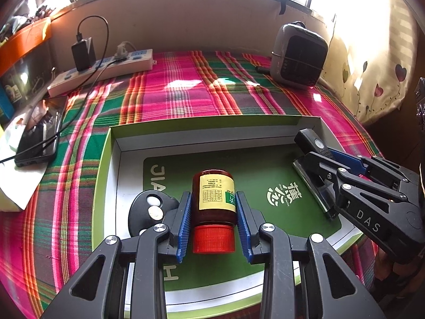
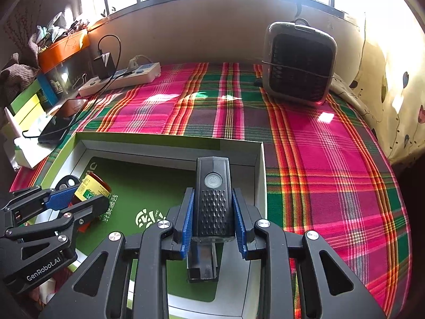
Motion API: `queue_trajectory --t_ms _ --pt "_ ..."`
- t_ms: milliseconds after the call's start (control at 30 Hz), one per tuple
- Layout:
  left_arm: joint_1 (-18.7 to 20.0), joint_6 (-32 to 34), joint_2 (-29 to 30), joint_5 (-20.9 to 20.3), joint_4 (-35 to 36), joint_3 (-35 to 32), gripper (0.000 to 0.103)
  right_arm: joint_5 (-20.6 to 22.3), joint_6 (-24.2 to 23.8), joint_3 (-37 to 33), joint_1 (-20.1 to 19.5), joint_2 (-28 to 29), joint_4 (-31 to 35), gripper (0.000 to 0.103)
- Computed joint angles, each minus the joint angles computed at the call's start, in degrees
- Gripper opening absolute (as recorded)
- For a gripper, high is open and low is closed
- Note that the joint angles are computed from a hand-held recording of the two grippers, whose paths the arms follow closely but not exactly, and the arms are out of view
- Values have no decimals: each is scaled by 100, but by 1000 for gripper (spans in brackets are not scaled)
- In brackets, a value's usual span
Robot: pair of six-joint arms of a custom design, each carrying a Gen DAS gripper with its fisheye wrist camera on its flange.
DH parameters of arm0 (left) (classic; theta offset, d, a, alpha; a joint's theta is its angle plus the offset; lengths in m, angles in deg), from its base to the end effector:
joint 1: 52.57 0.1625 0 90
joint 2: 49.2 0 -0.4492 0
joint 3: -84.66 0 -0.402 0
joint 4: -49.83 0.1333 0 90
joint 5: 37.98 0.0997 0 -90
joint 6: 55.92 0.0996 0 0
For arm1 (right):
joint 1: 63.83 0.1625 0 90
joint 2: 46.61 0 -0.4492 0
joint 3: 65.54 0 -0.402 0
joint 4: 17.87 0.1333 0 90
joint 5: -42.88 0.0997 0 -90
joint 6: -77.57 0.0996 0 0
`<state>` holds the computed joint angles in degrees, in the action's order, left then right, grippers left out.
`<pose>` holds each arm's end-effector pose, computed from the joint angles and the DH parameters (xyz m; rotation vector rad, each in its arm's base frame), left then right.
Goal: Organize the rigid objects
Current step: 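Lower and release the bottle from the left tool while the right tool releases the device in the box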
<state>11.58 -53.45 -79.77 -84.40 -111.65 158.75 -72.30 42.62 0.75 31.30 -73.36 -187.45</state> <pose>-0.1671 -0.8082 0.0972 0.3530 2.3688 -0.7740 0.1662 -0.8339 0.1039 0.6533 -2.3737 0.7230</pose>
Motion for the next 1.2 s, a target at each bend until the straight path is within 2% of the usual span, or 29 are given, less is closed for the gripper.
queue_trajectory --t_ms 300,533,900,1067,1200 --pt "9 2 -16 -49 5 10 33 60 -1 23 -18 -14 -42 29" --pt "-22 -10 -92 -83 -92 148 37 211 35 154 -30 -98 -75 41" --pt "-113 7 -258 -127 -348 461 40 183 24 445 -1 -242 -387 43" --pt "-206 115 -373 -83 -649 703 41 106 -152 804 57 -396 -1010 43" --pt "-280 124 -478 -46 -868 907 41 -155 -511 1131 158 -456 -2128 43"
